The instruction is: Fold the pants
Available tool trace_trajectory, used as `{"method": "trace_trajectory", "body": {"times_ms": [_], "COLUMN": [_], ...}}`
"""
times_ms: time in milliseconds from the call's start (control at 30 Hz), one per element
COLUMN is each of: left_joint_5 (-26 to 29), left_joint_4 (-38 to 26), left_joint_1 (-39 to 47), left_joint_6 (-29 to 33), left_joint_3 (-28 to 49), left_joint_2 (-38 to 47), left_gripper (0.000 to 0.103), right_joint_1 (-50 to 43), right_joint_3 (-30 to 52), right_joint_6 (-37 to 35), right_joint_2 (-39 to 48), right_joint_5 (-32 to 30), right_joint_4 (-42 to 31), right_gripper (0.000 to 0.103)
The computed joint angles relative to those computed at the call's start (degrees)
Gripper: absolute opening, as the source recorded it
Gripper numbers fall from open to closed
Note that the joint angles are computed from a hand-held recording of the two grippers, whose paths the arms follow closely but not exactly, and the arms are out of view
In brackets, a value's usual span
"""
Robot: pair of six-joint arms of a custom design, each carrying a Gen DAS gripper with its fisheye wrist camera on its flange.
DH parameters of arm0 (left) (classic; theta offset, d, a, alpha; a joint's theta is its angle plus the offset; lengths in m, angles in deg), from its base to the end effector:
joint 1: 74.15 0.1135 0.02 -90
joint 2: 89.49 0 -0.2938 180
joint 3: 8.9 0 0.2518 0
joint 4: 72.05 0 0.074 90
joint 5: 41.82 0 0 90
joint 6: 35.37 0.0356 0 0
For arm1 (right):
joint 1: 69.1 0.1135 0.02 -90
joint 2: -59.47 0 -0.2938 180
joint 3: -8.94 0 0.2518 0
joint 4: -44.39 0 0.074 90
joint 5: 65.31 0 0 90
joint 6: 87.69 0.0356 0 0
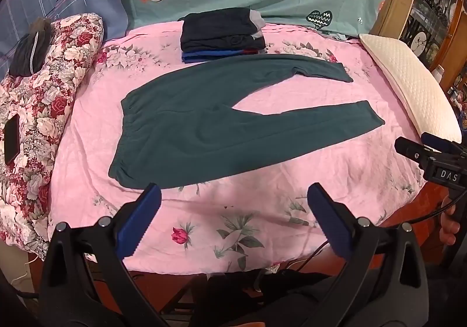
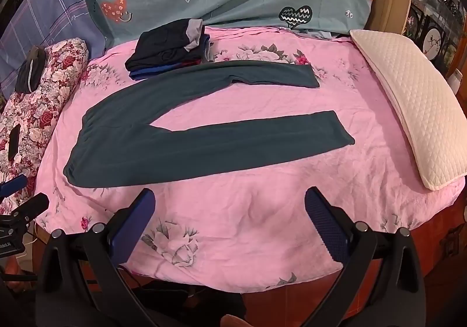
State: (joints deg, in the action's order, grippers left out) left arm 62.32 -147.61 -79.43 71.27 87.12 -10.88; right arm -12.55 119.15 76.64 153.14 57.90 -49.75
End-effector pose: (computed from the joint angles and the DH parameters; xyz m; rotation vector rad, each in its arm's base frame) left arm 0.2576 -0.0325 0.3847 0.5746 2.4915 -0.2432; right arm 0.1830 0.2416 0.3770 0.4714 2.4841 -0.0635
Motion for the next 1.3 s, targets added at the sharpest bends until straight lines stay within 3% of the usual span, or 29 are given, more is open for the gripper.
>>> {"method": "trace_trajectory", "body": {"times_ms": [1300], "left_joint_5": [0.1], "left_joint_4": [1.1], "left_joint_1": [0.4], "left_joint_6": [0.3], "left_joint_3": [-1.0], "left_joint_2": [0.4], "left_gripper": [0.101], "right_joint_1": [-1.7], "right_joint_3": [0.0], "right_joint_6": [-2.4], "right_joint_2": [0.5], "right_joint_5": [-1.7], "right_joint_4": [1.2], "right_gripper": [0.102]}}
